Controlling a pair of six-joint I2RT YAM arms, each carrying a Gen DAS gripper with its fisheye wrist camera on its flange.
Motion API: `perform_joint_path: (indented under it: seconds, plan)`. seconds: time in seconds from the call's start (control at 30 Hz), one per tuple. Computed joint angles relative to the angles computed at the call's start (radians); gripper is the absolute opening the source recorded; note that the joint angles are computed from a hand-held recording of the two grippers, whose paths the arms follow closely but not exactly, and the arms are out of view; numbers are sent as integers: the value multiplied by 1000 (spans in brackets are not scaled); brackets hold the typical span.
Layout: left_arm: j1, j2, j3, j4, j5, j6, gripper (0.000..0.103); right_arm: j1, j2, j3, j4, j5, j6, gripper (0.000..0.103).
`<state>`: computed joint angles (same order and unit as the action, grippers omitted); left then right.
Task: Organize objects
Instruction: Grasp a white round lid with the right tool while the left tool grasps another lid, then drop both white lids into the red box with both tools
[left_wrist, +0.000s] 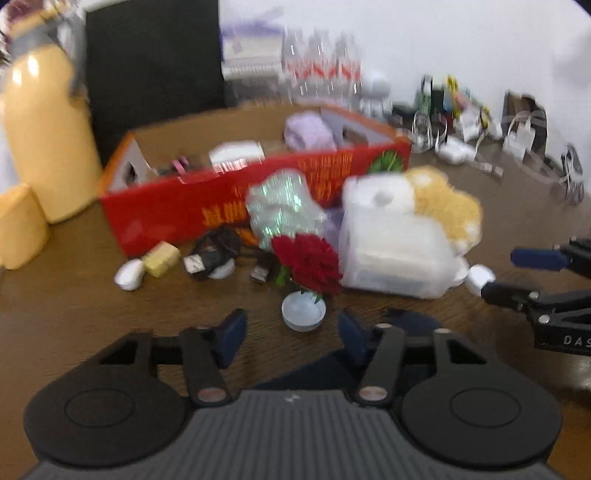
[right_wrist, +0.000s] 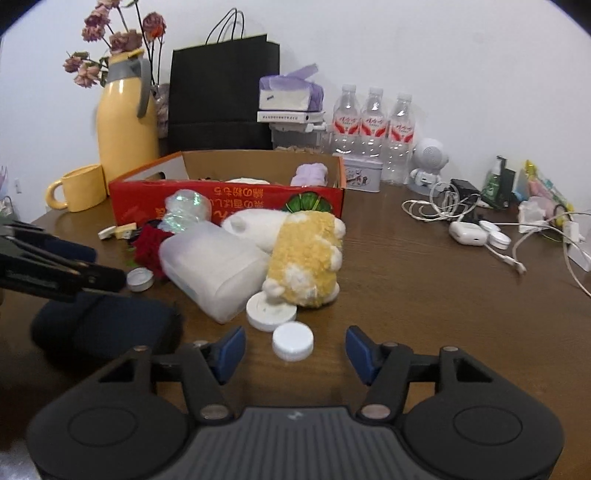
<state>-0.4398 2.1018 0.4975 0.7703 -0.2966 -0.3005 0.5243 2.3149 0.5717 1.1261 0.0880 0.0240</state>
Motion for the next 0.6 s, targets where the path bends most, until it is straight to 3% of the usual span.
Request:
perform_joint_path:
  seconds: [0.03,0.13,0.17,0.2,0.27,0.37,0.47,0.6]
  plan:
    - [22,14,26,-29,30,-2,53,-5,15,23,-7,-10,-2,59]
    - [51,39,33,15,74,26,50,-28,46,70,-35,-50,7,58]
    - [54,44,32,29,85,39,41,-38,50,85,-57,-60,8,56]
    - [49,52,34,40,79,40,30,-45,53,98,-80,-66,13,52]
    - [36,61,39,48,58,45,29,-56,56,96,-69,-87,29,32]
    - [-2,43,30,24,-13,16,29,-52,59,96,-65,-81,37,27]
    - [-41,-42,-62,66,-72,-40,29,-35,51,71,-47,-62,30,27]
    - [-154,-204,-215,84,-258,-138,29,10,-6,-67,79,-47,28,27]
